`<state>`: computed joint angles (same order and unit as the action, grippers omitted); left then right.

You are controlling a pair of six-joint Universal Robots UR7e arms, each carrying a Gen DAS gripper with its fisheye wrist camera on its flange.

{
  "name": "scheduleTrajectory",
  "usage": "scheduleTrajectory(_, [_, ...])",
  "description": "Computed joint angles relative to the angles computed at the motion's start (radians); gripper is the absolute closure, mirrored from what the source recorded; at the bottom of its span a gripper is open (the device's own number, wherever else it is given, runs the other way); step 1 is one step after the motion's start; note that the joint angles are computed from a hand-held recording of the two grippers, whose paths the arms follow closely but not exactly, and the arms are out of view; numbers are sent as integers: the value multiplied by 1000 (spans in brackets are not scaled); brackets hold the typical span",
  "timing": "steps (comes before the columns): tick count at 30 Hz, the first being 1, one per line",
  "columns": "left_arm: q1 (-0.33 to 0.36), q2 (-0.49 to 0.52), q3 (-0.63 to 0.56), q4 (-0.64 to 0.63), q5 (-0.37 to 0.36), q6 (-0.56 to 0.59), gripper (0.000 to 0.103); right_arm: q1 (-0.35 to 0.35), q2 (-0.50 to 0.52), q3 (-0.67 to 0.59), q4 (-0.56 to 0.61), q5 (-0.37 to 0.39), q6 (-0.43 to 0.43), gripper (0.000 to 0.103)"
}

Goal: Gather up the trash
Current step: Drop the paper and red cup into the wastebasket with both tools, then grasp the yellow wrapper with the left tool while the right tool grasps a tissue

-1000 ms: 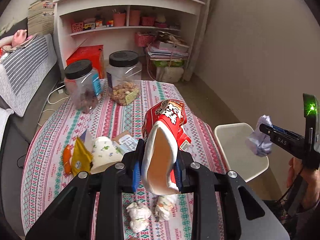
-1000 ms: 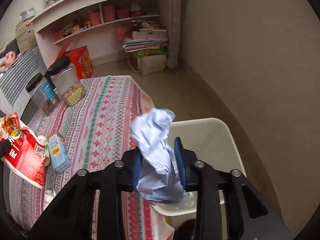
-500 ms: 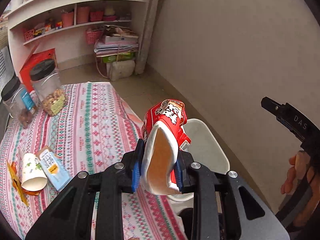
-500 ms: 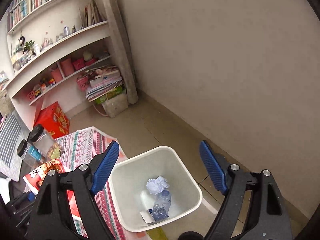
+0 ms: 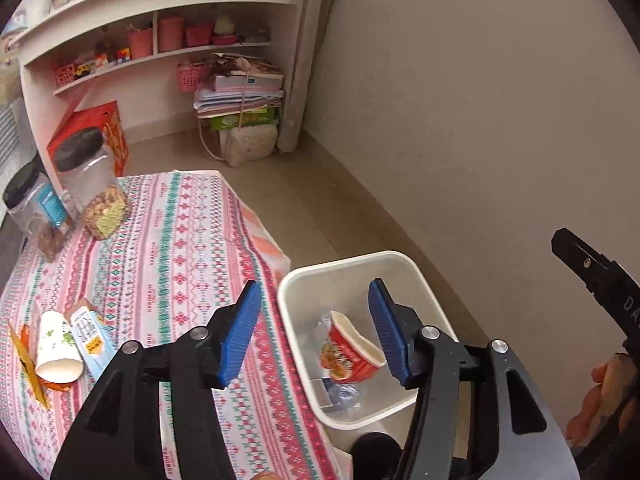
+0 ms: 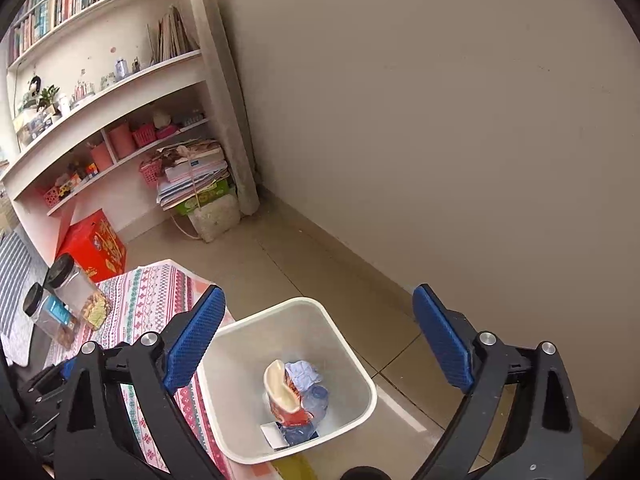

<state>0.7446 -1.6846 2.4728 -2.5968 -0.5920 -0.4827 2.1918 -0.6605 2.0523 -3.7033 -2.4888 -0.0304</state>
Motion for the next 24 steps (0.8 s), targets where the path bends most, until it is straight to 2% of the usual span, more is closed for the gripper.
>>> scheduleTrajectory(2, [-24,-43,16,67,72,-42,38,15,23,-17,11,-6,-11,7])
scheduleTrajectory(4, [-39,-92,27,119,111,-63,36,29,50,-36,23,-12,-33,7])
scheduleTrajectory(6, [-55,-144,26,237,163,-129,29,45,79,-54,31,-22,-56,7])
scheduleTrajectory(11, [-75,-251,17,521,268,-276,22,82,144,-111,57,-32,-99,7])
scheduleTrajectory(15, [-74,-336,-1,776,298,-415,21,107,183,-150,82,-30,-102,7])
scheduleTrajectory(20, [-51,-410,-39,1090,331,-573,17,127,219,-198,194,-3,-64,7])
scheduleTrajectory(23, [-8,-427,-82,1270,349,-678,16,135,237,-220,250,26,-37,7])
scheduleTrajectory(24, [17,-434,-88,1282,354,-677,16,137,245,-228,265,32,-34,7])
